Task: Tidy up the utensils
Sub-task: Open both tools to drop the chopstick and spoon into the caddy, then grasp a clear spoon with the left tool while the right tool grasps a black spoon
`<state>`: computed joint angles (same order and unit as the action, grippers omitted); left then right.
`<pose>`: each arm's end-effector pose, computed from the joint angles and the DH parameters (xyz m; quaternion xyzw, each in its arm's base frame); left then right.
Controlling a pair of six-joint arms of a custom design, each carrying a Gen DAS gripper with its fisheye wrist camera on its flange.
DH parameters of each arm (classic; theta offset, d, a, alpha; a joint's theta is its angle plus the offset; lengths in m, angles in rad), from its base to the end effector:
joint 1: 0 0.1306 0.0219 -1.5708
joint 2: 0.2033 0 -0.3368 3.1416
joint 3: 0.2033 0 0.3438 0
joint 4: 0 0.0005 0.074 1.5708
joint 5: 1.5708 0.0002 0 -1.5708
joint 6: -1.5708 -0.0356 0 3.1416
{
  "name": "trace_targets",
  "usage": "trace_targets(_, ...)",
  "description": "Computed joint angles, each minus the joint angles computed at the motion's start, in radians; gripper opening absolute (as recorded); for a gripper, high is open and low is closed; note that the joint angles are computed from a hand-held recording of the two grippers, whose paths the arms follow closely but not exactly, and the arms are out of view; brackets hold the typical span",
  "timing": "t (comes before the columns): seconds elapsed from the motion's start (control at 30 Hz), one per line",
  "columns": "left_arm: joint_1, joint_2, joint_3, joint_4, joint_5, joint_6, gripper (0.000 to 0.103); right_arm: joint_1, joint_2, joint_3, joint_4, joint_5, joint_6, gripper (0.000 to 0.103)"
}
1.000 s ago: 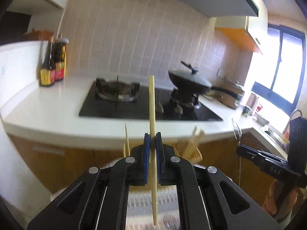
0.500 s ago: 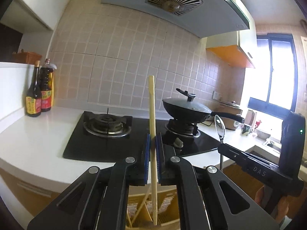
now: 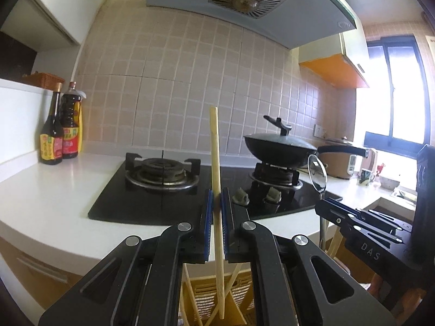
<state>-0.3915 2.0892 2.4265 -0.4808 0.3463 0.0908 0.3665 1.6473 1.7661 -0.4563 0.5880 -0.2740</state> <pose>0.6193 -0.2693 0.4816 0.2231 0.7194 -0.2805 0.5950 0.5245 0.1796 0.4605 0.1313 0.7877 -0.0502 0.5998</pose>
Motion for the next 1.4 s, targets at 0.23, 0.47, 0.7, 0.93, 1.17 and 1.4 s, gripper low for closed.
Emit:
trace_targets(0.23,0.016,-0.058,-0.088,0.005,0.021,0.003,0.022,0.005,-0.071,-0.081,-0.02,-0.05,-0.066,0.019)
trace_targets(0.47,0.05,-0.188,-0.244,0.03,0.056,0.04,0.027,0.043,-0.203,-0.186,-0.063,-0.043,-0.144,0.02)
trace_targets(0.7,0.098,-0.345,-0.406,-0.013,0.156,0.057,0.039,0.092,-0.326,-0.273,-0.171,-0.025,-0.234,0.02)
trace_targets(0.93,0.118,-0.482,-0.57,-0.129,0.183,-0.026,0.044,0.145,-0.427,-0.365,-0.309,-0.063,-0.363,0.02)
trace_targets(1.17,0.115,-0.538,-0.653,-0.366,0.136,-0.146,0.046,0.2,-0.455,-0.408,-0.499,-0.039,-0.512,0.034)
trace_targets(1.4,0.1,-0.537,-0.707,-0.551,0.092,-0.194,0.046,0.24,-0.441,-0.438,-0.61,-0.148,-0.64,0.051)
